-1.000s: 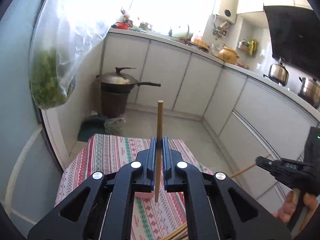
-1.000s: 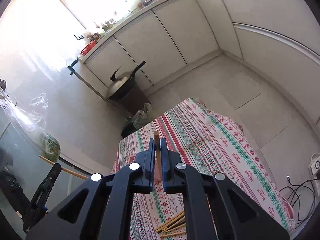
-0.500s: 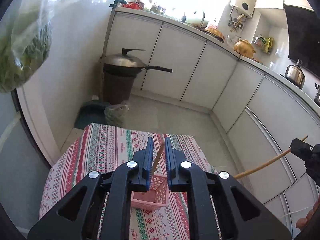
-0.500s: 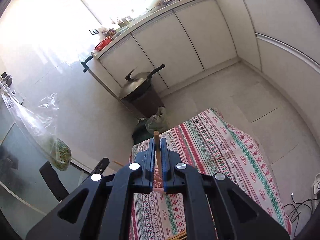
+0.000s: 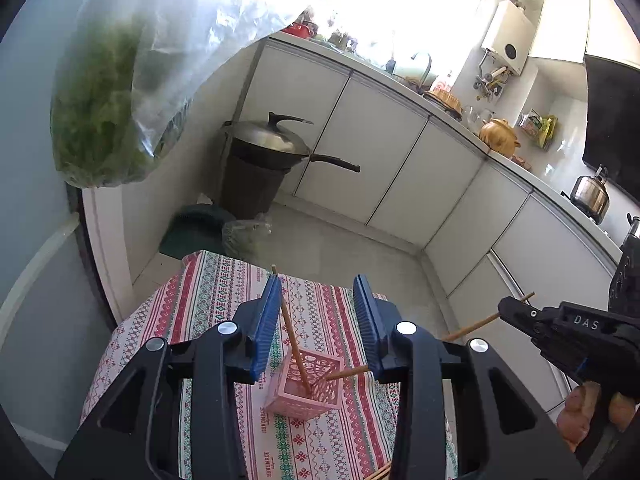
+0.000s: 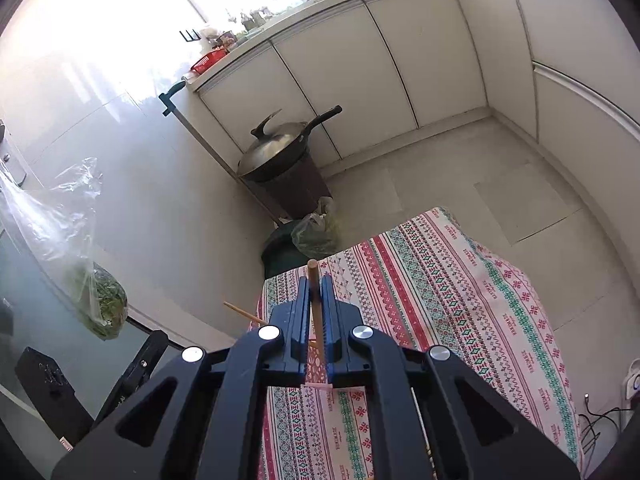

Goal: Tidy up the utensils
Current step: 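Drop the left tool's chopstick into the pink holder while the right tool releases its chopstick there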

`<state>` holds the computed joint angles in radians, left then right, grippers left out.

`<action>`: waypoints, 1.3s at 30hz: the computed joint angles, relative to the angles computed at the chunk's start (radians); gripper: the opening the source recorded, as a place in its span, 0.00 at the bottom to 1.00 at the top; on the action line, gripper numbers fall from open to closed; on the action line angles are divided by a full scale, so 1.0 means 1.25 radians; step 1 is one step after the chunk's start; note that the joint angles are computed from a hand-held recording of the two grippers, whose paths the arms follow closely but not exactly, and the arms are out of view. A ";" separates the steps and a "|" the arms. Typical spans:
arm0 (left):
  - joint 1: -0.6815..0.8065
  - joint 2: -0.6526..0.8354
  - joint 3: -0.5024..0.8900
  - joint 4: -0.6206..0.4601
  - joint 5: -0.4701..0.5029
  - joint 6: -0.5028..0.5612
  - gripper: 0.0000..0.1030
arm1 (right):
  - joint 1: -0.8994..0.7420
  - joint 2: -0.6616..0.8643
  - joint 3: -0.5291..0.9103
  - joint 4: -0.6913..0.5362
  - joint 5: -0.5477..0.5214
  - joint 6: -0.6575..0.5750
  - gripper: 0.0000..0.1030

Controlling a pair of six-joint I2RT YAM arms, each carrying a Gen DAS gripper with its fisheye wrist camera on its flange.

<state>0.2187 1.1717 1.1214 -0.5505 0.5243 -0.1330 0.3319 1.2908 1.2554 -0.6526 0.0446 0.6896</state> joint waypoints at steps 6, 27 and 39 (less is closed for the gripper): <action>-0.061 0.008 -0.009 -0.013 -0.050 0.025 0.34 | 0.014 0.049 -0.028 0.056 -0.023 0.004 0.09; -0.265 -0.129 -0.071 -0.048 -0.277 0.051 0.60 | 0.236 -0.179 -0.176 -0.070 0.422 -0.029 0.39; -0.359 -0.185 -0.140 -0.057 -0.362 0.035 0.93 | 0.220 -0.299 -0.264 -0.185 0.474 0.108 0.88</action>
